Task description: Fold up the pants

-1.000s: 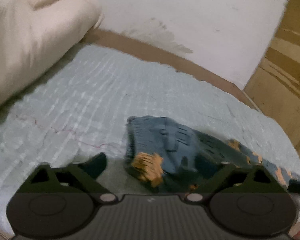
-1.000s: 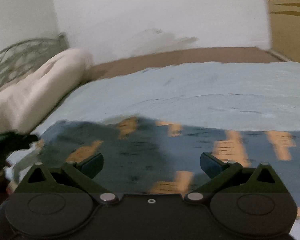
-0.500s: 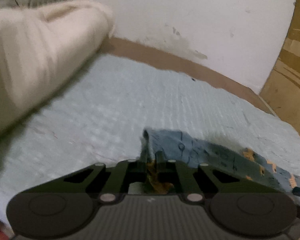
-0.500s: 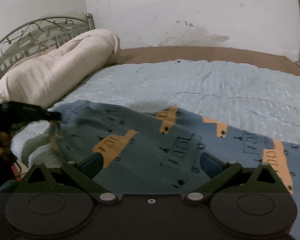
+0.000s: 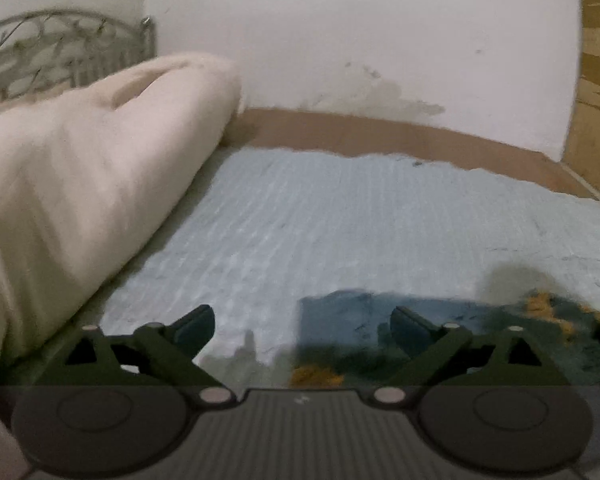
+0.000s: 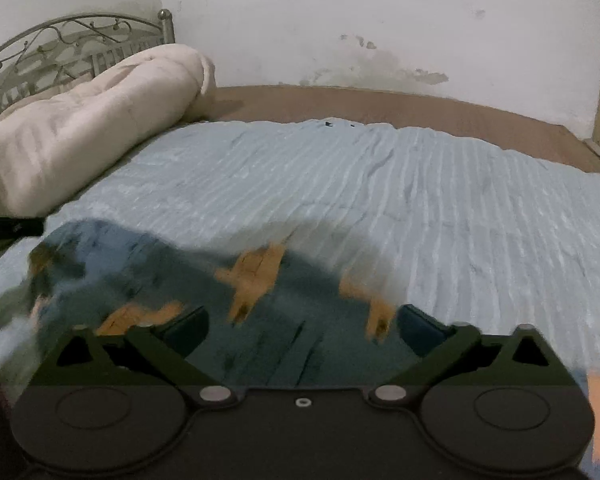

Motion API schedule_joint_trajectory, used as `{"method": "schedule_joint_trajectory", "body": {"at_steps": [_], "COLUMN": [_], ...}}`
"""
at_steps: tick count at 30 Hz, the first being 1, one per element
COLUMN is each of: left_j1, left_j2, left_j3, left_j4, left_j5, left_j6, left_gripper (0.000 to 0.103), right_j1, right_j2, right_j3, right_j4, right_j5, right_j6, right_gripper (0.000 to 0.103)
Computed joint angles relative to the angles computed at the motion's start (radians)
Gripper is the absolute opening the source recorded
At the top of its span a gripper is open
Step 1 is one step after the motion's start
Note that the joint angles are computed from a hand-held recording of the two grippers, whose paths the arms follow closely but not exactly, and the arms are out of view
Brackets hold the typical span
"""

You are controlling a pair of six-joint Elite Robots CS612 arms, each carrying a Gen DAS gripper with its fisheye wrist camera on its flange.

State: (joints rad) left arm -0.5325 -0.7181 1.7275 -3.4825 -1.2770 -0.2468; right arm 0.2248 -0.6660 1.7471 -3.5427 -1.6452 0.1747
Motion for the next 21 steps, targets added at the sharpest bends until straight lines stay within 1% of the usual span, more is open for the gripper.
{"method": "schedule_joint_trajectory", "body": {"at_steps": [1, 2, 4, 6, 8, 9, 10, 11, 13, 15, 16, 17, 18, 19, 21], "left_j1": [-0.002, -0.006, -0.012, -0.021, -0.028, -0.032, -0.034, -0.036, -0.041, -0.047, -0.049, -0.050, -0.049, -0.046, -0.039], "left_j2": [0.004, 0.009, 0.020, 0.034, 0.052, 0.060, 0.065, 0.071, 0.077, 0.079, 0.079, 0.080, 0.081, 0.081, 0.078], "left_j3": [-0.008, -0.018, -0.037, -0.057, -0.079, -0.089, -0.097, -0.106, -0.118, -0.127, -0.134, -0.136, -0.136, -0.133, -0.131], "left_j4": [-0.008, -0.016, -0.024, -0.026, -0.030, -0.027, -0.016, 0.001, 0.044, 0.108, 0.161, 0.190, 0.198, 0.191, 0.180], "left_j5": [-0.022, -0.053, -0.100, -0.147, -0.205, -0.227, -0.250, -0.273, -0.286, -0.269, -0.248, -0.232, -0.227, -0.233, -0.253], "left_j6": [0.010, 0.019, 0.035, 0.056, 0.087, 0.099, 0.112, 0.123, 0.136, 0.144, 0.141, 0.137, 0.133, 0.127, 0.105], "left_gripper": [0.101, 0.101, 0.103, 0.103, 0.103, 0.103, 0.103, 0.103, 0.103, 0.103, 0.103, 0.103, 0.103, 0.103, 0.103], "right_j1": [-0.013, -0.024, -0.039, -0.048, -0.053, -0.054, -0.052, -0.050, -0.052, -0.049, -0.049, -0.049, -0.048, -0.048, -0.053], "right_j2": [0.005, 0.010, 0.022, 0.032, 0.041, 0.044, 0.048, 0.052, 0.057, 0.065, 0.070, 0.075, 0.079, 0.080, 0.074], "right_j3": [-0.024, -0.048, -0.093, -0.134, -0.166, -0.182, -0.191, -0.197, -0.203, -0.210, -0.215, -0.218, -0.219, -0.212, -0.184], "right_j4": [0.030, 0.061, 0.123, 0.192, 0.265, 0.310, 0.321, 0.320, 0.306, 0.282, 0.278, 0.277, 0.272, 0.256, 0.193], "right_j5": [0.039, 0.073, 0.130, 0.177, 0.217, 0.226, 0.218, 0.197, 0.192, 0.162, 0.158, 0.157, 0.149, 0.143, 0.139], "right_j6": [-0.012, -0.026, -0.067, -0.124, -0.185, -0.206, -0.214, -0.218, -0.208, -0.196, -0.186, -0.182, -0.186, -0.186, -0.155], "right_gripper": [0.085, 0.081, 0.063, 0.059, 0.052, 0.033, 0.006, 0.004, 0.003, 0.003, 0.004, 0.004, 0.010, 0.019, 0.031]}}
